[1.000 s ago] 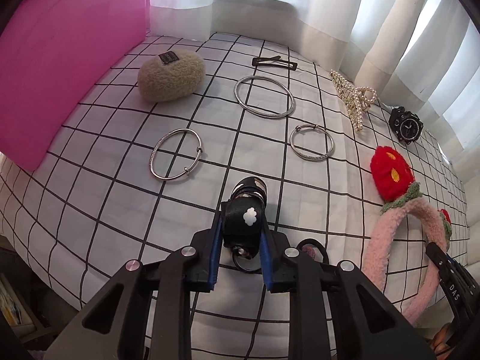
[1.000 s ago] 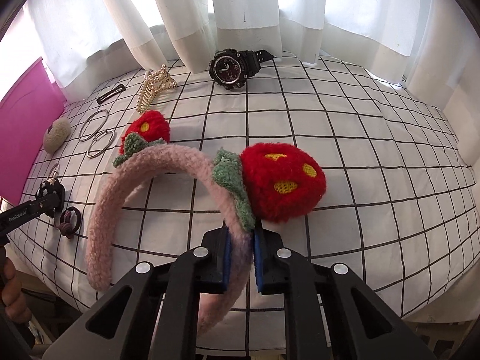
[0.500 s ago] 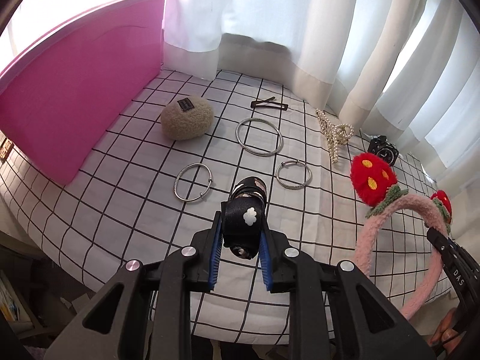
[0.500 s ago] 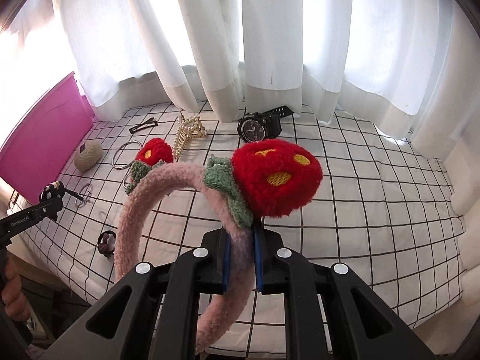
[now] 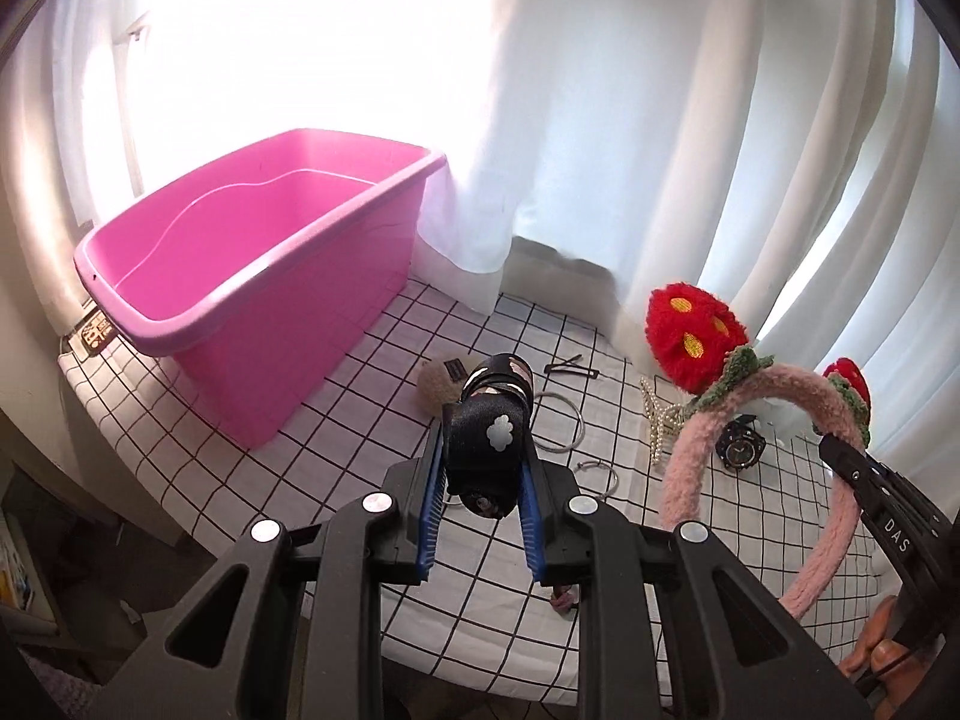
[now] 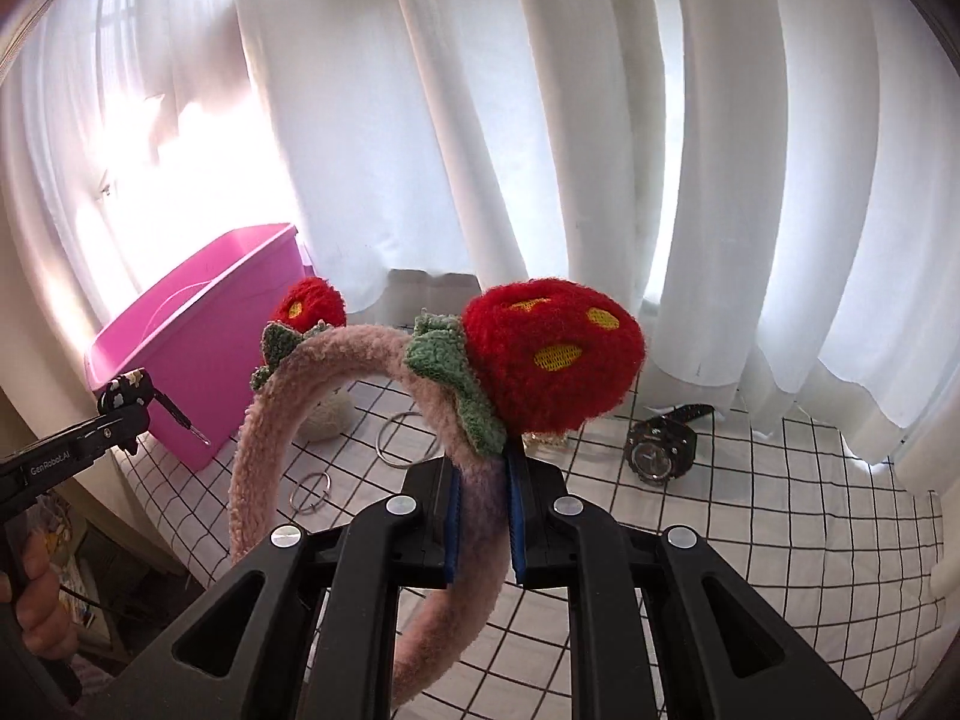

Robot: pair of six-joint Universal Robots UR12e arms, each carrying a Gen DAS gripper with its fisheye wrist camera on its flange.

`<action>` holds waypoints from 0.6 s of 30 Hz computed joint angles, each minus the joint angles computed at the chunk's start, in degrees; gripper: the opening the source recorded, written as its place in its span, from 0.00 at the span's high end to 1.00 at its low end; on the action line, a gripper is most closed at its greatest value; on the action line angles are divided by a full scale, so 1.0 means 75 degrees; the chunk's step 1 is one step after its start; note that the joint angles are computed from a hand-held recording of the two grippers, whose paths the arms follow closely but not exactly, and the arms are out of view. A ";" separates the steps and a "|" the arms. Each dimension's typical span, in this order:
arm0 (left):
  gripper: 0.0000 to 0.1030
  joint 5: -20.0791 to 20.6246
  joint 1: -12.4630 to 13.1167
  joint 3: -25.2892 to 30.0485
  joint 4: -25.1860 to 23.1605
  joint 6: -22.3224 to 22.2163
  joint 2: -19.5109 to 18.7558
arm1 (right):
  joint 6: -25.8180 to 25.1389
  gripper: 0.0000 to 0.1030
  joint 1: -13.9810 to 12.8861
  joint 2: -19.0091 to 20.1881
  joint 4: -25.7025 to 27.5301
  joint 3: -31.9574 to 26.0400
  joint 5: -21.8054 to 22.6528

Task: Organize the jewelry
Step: 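Close the left tool on the hair tie while the right tool grips the headband and lifts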

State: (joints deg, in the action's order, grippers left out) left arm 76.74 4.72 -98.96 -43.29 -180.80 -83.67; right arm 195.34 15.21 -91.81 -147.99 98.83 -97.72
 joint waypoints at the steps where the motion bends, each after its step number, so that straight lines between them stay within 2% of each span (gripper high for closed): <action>1: 0.79 0.0028 0.0071 0.0052 0.0062 -0.0055 0.0009 | -0.0067 0.88 0.0030 0.0095 -0.0064 -0.0137 0.0082; 8: 0.79 -0.0038 0.0709 0.0486 0.0501 -0.0053 -0.0136 | -0.0254 0.88 0.0345 0.0937 -0.0315 -0.1299 0.0502; 12: 0.79 -0.0142 0.1075 0.0908 0.0565 0.0166 -0.0450 | -0.0280 0.88 0.0591 0.1533 -0.0333 -0.2160 0.0542; 18: 0.79 -0.0244 0.1557 0.1641 0.0500 0.0494 -0.1074 | -0.0385 0.88 0.0971 0.2633 0.0127 -0.3725 0.0391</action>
